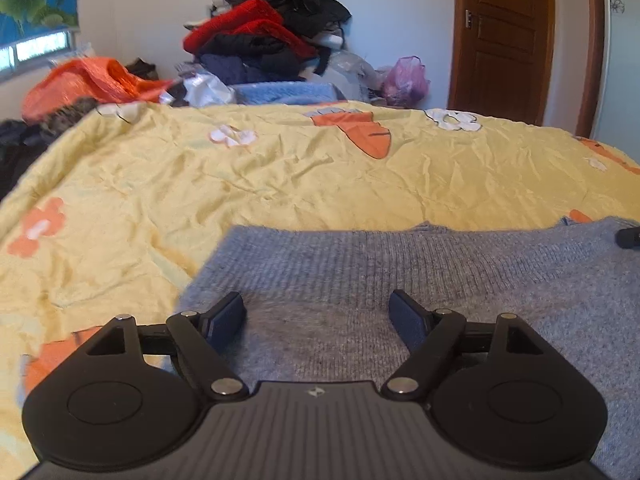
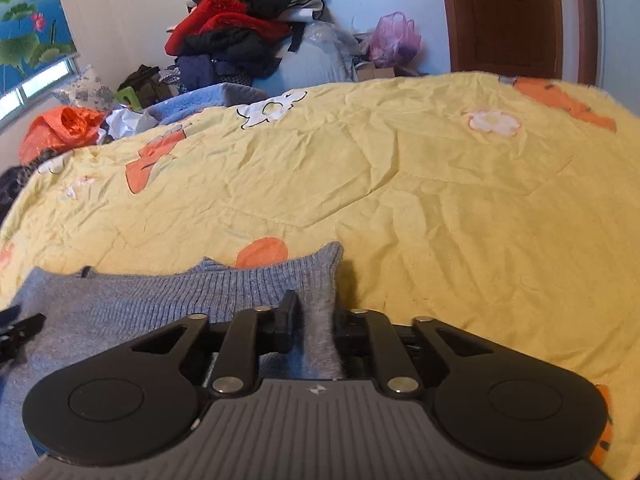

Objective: Fold small clothes
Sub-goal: 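Open both grippers and lift them off the folded sweater, then grasp the side edge of the folded sweater with the left gripper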

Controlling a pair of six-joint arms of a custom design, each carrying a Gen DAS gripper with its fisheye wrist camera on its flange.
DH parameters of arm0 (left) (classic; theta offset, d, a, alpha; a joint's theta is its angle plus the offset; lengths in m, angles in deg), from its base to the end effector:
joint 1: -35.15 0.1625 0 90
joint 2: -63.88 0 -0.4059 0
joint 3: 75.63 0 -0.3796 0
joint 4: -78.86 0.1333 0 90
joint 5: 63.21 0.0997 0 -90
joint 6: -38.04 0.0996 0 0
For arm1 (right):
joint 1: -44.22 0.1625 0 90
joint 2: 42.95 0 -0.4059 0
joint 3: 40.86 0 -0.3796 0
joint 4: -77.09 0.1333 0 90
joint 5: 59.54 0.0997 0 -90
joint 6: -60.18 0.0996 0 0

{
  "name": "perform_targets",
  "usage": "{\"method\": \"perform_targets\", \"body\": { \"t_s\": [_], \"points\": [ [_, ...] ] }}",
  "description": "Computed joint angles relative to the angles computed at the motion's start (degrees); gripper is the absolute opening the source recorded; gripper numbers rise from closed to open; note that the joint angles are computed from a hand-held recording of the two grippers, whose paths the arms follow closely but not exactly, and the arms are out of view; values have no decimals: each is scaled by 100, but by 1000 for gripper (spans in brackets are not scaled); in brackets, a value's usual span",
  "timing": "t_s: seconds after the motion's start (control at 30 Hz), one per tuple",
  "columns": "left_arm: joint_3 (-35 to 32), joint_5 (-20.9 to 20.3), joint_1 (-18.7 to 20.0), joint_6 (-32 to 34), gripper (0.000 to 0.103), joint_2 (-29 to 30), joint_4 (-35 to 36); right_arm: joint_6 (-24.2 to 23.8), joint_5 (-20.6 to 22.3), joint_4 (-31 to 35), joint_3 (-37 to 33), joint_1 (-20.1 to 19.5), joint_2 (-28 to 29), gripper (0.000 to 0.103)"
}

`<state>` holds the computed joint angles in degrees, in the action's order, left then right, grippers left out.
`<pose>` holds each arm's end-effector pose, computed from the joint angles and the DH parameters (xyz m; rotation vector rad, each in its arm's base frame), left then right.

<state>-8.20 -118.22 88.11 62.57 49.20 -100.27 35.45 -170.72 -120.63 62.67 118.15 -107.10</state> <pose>-0.3004 -0.7142 -0.0434 1.0423 2.2484 -0.8898 -0.0708 -0.5973 0.3453 -0.1083 -2.1363 1.2119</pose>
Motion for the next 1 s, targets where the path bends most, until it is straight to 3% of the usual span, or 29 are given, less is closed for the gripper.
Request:
{"method": "perform_targets", "body": {
  "t_s": [0.03,0.07,0.1,0.17,0.2,0.27,0.33,0.4,0.43,0.53,0.67,0.73,0.8,1.0],
  "points": [
    [171,268,-99,154,79,-10,-398,-135,-486,-278,-129,182,193,61],
    [395,410,-184,279,79,-65,-802,-349,-731,-776,-72,297,298,63],
    [678,312,-237,343,79,-189,-1121,-539,-737,-1254,98,397,292,62],
    [1067,-56,-300,321,80,-415,-1203,-569,-47,-1914,677,433,101,67],
    [1121,-130,-334,347,80,-443,-1087,-534,222,-1896,875,452,24,75],
    [1090,-218,-359,529,80,-390,-802,-673,343,-1643,1001,535,78,77],
    [960,-57,-331,667,80,-249,-609,-889,62,-1426,900,595,306,74],
    [967,-268,-206,538,81,-310,-525,-1198,-282,-1586,778,573,580,74],
    [929,-316,-142,389,81,-352,-379,-1470,-155,-1864,858,492,625,75],
    [736,-381,-13,15,86,-369,-42,-1373,149,-1737,1067,340,370,75],
    [787,-123,-101,151,89,-296,-382,-1537,62,-1774,1047,394,432,80],
    [1059,124,-188,58,89,-345,-1012,-1523,88,-1748,1054,394,423,82],
    [1600,165,-264,-384,88,-628,-1553,-1447,212,-1723,1117,355,355,82],
    [3799,-776,-233,-2954,88,-2126,-1964,-1450,251,-1787,1159,352,362,84]
  ]
}}
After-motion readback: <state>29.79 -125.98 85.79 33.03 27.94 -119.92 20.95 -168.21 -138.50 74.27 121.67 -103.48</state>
